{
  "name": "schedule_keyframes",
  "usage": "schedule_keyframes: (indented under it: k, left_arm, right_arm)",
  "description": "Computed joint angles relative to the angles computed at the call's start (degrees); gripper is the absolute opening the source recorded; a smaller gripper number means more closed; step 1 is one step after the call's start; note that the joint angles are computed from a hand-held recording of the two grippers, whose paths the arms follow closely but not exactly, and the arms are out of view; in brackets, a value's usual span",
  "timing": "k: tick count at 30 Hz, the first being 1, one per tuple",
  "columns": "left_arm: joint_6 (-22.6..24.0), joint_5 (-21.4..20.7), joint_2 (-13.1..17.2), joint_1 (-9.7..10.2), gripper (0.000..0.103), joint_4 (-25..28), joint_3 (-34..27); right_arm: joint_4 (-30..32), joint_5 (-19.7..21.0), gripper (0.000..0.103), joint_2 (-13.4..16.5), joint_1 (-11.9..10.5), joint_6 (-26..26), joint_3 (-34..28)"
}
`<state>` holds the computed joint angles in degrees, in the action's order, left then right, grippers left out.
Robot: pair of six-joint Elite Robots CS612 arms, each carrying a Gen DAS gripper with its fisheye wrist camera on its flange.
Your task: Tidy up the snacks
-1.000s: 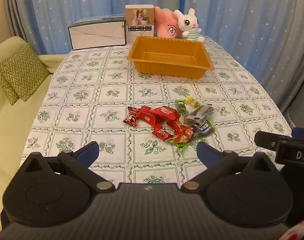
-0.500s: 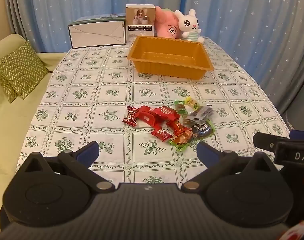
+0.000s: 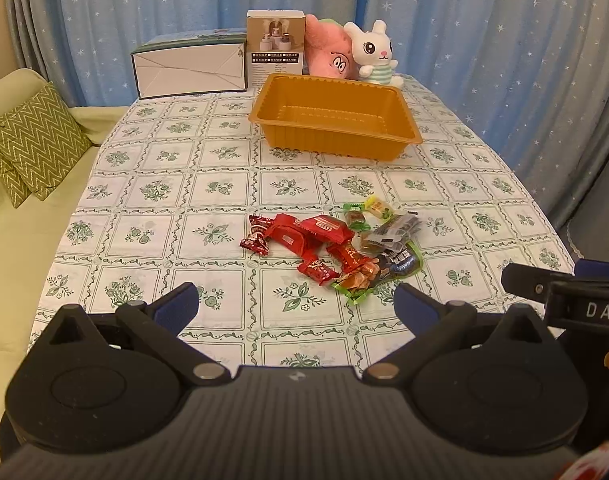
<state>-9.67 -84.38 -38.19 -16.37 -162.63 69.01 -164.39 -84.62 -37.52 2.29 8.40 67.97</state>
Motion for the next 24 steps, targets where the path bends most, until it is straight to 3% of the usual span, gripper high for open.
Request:
schedule_keyframes:
  k: [24]
  left_arm:
    - [-0.1, -0.3, -0.1, 0.00, 0.103, -0.3, 0.3]
  right_arm:
    - [0.0, -0.2, 0.103, -0.1, 0.0, 0.1, 0.1]
